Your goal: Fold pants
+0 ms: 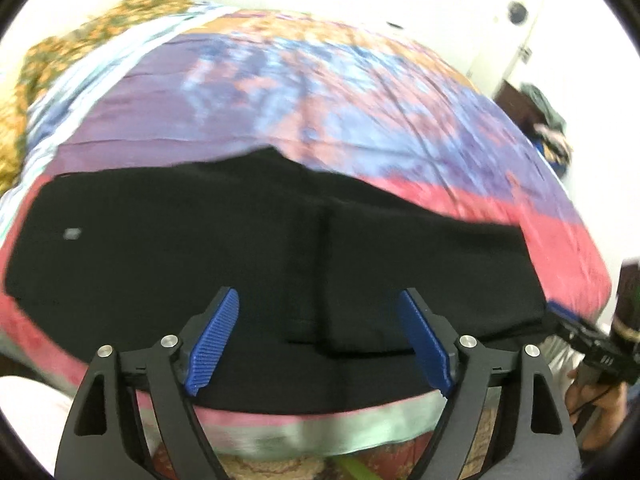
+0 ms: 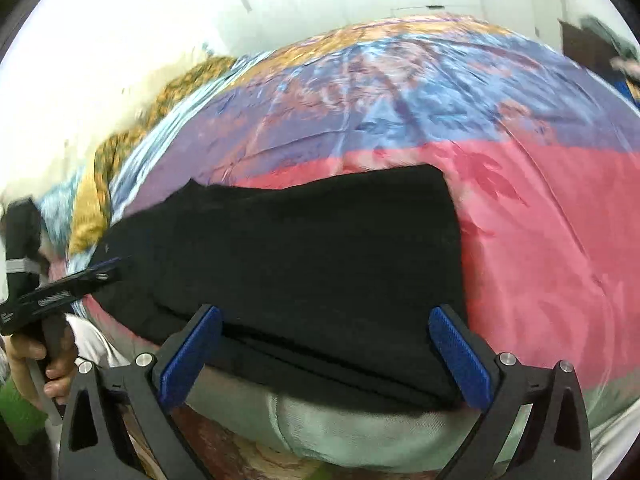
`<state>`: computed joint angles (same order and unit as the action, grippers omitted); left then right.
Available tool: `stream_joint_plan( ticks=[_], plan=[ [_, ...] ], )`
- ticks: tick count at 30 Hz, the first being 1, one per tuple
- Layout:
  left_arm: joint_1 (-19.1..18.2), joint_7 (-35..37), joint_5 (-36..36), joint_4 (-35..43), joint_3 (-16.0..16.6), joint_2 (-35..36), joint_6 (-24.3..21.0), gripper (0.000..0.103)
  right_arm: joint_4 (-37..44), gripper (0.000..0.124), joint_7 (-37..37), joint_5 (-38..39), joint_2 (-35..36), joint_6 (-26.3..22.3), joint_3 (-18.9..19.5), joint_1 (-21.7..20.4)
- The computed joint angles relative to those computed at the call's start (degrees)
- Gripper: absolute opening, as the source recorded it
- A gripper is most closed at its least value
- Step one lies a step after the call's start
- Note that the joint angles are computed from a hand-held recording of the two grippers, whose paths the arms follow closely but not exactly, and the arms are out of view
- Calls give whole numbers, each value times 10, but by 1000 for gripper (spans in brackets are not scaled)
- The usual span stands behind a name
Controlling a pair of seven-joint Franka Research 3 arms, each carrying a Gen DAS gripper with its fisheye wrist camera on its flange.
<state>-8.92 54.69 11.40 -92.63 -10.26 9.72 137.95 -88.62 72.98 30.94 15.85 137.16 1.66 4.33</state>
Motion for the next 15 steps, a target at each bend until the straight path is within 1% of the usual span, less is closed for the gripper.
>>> stream_joint_plan(
  ticks=[2,4,5,6,7,8,9,10,11,12,13,15],
  plan=[
    [15,-22,-2,-18,14,-22,0,84,1,103,3,9,2,3,1,-1],
    [40,-62,-14,-55,33,-58,15,84,5,103,1,8,3,4,3,1],
    [55,-90,-19,-77,43,-77,24,84,5,103,-2,7,3,3,4,2],
    [73,-135,-25,-108,57,-103,35,84,7,103,-4,5,5,1,4,2],
    [89,-172,-31,-132,65,-122,45,82,16,103,-6,1,12,0,4,4],
    [101,-193,-39,-149,70,-135,51,82,20,103,-7,-1,15,-2,4,4],
    [116,-205,-64,-166,81,-149,51,82,19,103,-11,0,15,-2,5,3],
    [123,-192,-88,-169,87,-151,44,81,16,103,-14,3,13,-2,5,2],
    [130,-156,-123,-159,97,-143,21,78,16,103,-14,3,13,-2,6,2],
    [136,-136,-136,-147,98,-133,1,71,17,103,-15,4,14,-2,5,2],
    [143,-107,-147,-123,101,-112,-38,69,20,103,-13,3,16,-4,5,3],
    [155,-73,-152,-86,96,-74,-87,69,21,103,-12,1,17,-5,5,3]
  ],
)
